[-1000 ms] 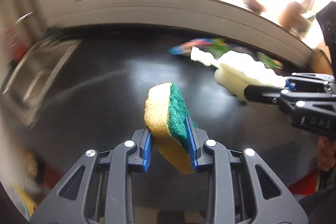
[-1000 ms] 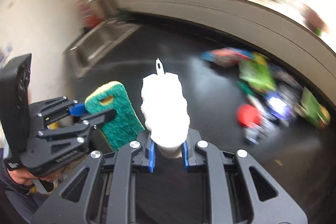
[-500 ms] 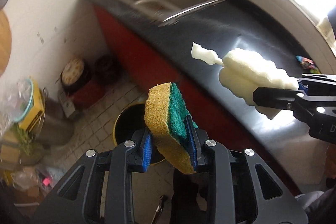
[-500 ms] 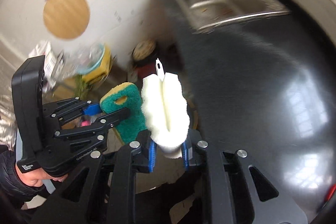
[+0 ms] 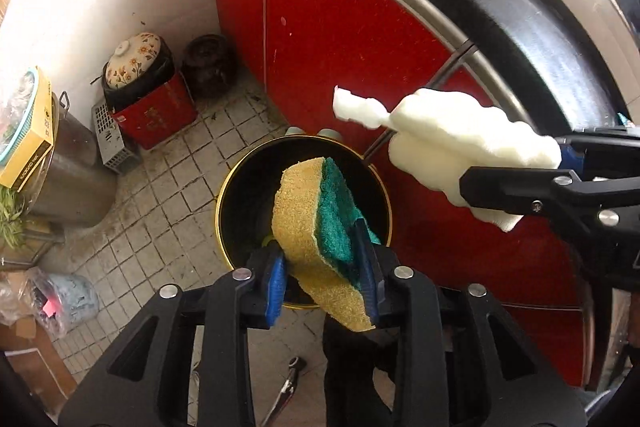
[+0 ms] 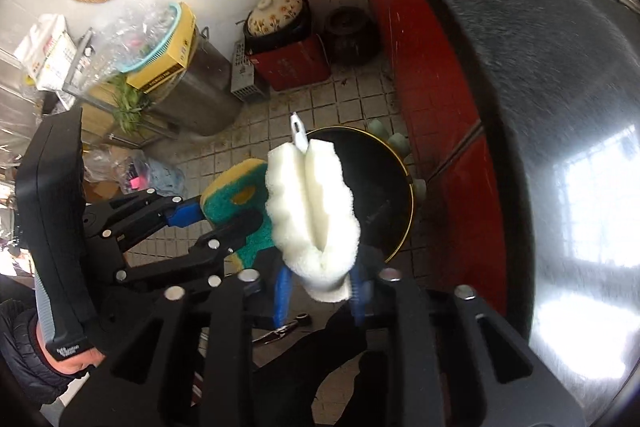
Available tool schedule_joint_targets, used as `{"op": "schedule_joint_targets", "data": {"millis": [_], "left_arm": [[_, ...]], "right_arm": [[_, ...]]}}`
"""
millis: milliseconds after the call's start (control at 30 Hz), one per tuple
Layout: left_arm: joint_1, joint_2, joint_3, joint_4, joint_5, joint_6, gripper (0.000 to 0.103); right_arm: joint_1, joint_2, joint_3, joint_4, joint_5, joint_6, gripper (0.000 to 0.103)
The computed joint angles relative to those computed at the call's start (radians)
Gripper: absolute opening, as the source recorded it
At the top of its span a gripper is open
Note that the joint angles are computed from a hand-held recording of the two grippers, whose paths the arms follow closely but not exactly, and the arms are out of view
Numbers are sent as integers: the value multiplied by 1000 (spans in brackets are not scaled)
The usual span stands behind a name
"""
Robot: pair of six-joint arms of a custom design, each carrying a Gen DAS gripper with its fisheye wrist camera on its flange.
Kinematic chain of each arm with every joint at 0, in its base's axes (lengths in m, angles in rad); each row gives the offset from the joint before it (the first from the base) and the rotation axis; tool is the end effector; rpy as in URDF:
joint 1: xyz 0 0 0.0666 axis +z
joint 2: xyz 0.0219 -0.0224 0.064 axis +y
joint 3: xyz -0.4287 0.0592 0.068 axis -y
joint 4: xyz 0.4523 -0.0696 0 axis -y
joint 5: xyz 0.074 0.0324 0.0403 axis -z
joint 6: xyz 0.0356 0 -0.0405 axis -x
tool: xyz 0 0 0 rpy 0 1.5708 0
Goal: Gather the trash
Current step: 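Carry sponge and foam piece over the bin and open both tools, then move both open tools back over the remaining trash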
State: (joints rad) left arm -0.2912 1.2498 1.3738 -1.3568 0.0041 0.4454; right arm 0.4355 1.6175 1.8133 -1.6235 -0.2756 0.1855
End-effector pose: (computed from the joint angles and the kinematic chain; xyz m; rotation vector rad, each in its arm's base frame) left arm 0.4176 -0.1257 0.5113 -0.2164 2.8140 -0.1788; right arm 0.5117 0.2484 0.5365 -0.9459 2.8503 0.4400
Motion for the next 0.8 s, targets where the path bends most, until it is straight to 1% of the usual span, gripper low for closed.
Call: {"op": "schedule_joint_targets", "data": {"millis": [33,100,233,367,433,467,567,633,667,700,800], "left_arm": [[5,0,-5,3,-1,-9,48],[11,-4,-15,12,-11,-12,64],[23,-11,-22,4,-9,-9,65],[12,-18,8,-20,-34,-12,66],[-6,-13,41,-36,-62,-18,75],[-24,-5,73,-45,-83,-26,77],[-91,36,187,-69,-149,-61,88],[-150,83,286,-73,-185,-101,93],[-177,109,332,-74,-190,-115,93],[-201,136,378,-71,-185,-134,93],[-292,249,554,-68,-138,-207,93]], "right_arm": [[3,10,8,4,8,-6,55],[0,20,21,17,10,-13,65],[-7,33,49,6,3,-6,65],[-30,3,54,6,-12,4,65],[-58,-20,63,2,-28,-1,69],[-74,-32,69,3,-34,-7,70],[-146,-84,87,11,-41,-15,76],[-222,-129,99,23,-37,-31,81],[-252,-145,101,28,-30,-37,82],[-304,-172,103,37,-22,-49,82],[-424,-223,109,47,12,-71,82]]}}
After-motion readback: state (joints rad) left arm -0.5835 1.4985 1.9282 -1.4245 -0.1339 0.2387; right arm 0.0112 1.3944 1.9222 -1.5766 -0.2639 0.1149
